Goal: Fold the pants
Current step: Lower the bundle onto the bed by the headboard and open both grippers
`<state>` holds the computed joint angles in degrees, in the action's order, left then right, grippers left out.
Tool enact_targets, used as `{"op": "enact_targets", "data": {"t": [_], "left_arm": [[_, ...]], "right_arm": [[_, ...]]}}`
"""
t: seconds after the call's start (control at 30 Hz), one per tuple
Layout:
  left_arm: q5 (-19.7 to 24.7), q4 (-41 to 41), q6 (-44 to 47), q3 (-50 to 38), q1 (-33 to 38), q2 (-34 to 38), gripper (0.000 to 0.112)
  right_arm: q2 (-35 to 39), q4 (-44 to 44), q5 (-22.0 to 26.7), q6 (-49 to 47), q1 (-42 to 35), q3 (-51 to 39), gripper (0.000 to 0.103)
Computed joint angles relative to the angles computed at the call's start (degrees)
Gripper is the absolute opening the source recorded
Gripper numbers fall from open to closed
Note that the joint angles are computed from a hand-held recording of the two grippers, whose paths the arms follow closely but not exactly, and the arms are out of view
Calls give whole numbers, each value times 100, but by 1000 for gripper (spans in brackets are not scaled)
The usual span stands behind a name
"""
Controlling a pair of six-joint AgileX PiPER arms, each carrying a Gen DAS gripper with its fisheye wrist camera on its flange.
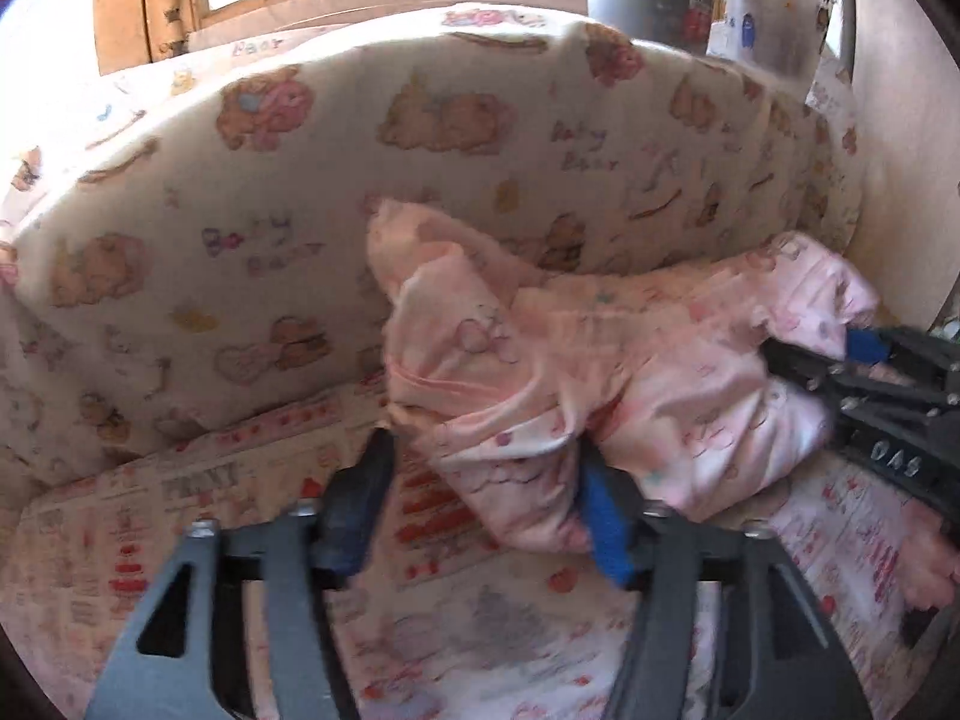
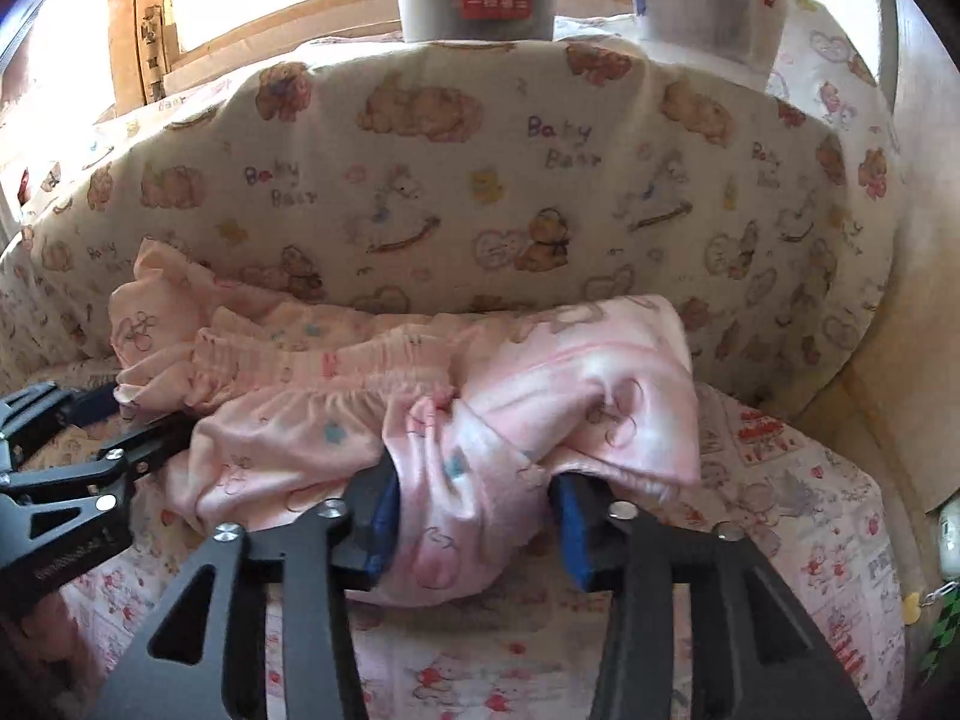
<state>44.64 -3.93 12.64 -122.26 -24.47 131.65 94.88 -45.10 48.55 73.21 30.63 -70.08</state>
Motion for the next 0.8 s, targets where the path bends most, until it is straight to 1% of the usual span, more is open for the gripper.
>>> {"op": "enact_targets", "data": {"t": [0.03, 0.07, 0.1, 0.13, 0.2, 0.23, 0.27, 0.3, 0.37, 0.4, 0.43, 0.47, 0.5, 0.53, 0.57, 0.6, 0.63, 0.67, 0.7, 0.73, 0.77, 0.8], "left_arm": [[237, 383, -210, -156, -50, 35, 73], [287, 537, -273, -143, -88, -8, 73], [206, 518, -279, -13, -75, -119, 73], [180, 548, -373, 44, -65, -194, 73], [182, 331, -410, 100, 29, -316, 73], [126, 282, -479, 180, 83, -401, 73], [31, 448, -700, 269, 82, -478, 73], [-163, 563, -838, 461, 94, -597, 73], [-597, 662, -985, 850, 131, -827, 73], [-761, 728, -1035, 990, 133, -906, 67], [-913, 691, -970, 1115, 154, -969, 55], [-991, 523, -765, 1216, 211, -1024, 49], [-956, 258, -505, 1196, 227, -1007, 41], [-882, -193, -117, 1159, 288, -978, 34], [-796, -751, 331, 1096, 363, -909, 30], [-682, -1081, 562, 1039, 393, -858, 26], [-495, -1182, 615, 804, 394, -719, 26], [-352, -1054, 523, 667, 374, -590, 25], [-213, -704, 202, 449, 306, -442, 22], [-94, -518, 2, 225, 271, -268, 21], [49, -308, -223, 32, 246, -124, 21], [230, -248, -333, -187, 258, 24, 21]], "right_arm": [[-16, -43, 100, 15, 34, -6, 50], [-206, -68, 140, 3, -5, 143, 51], [-276, -135, 221, 78, 26, 176, 53], [-313, -214, 405, 175, 105, 140, 56], [-431, -432, 841, 457, 282, 142, 64], [-467, -530, 1026, 607, 343, 132, 65], [-495, -575, 1234, 711, 389, 91, 65], [-556, -634, 1374, 862, 437, 88, 65], [-699, -877, 1530, 1289, 536, 205, 65], [-757, -1040, 1631, 1485, 611, 253, 65], [-819, -1111, 1615, 1545, 623, 306, 65], [-959, -1119, 1496, 1538, 621, 409, 65], [-1140, -1133, 1222, 1567, 585, 544, 65], [-1243, -1305, 961, 1654, 562, 700, 65], [-1343, -1259, 680, 1646, 479, 798, 65], [-1410, -1177, 373, 1619, 345, 881, 63], [-1458, -1117, 104, 1621, 232, 971, 53], [-1457, -953, -208, 1503, 57, 1038, 46], [-1392, -692, -408, 1287, -95, 1031, 29], [-1315, -418, -584, 1034, -264, 1019, 14], [-1222, -84, -698, 715, -422, 986, 11], [-1103, 178, -769, 456, -594, 961, 11]]}}
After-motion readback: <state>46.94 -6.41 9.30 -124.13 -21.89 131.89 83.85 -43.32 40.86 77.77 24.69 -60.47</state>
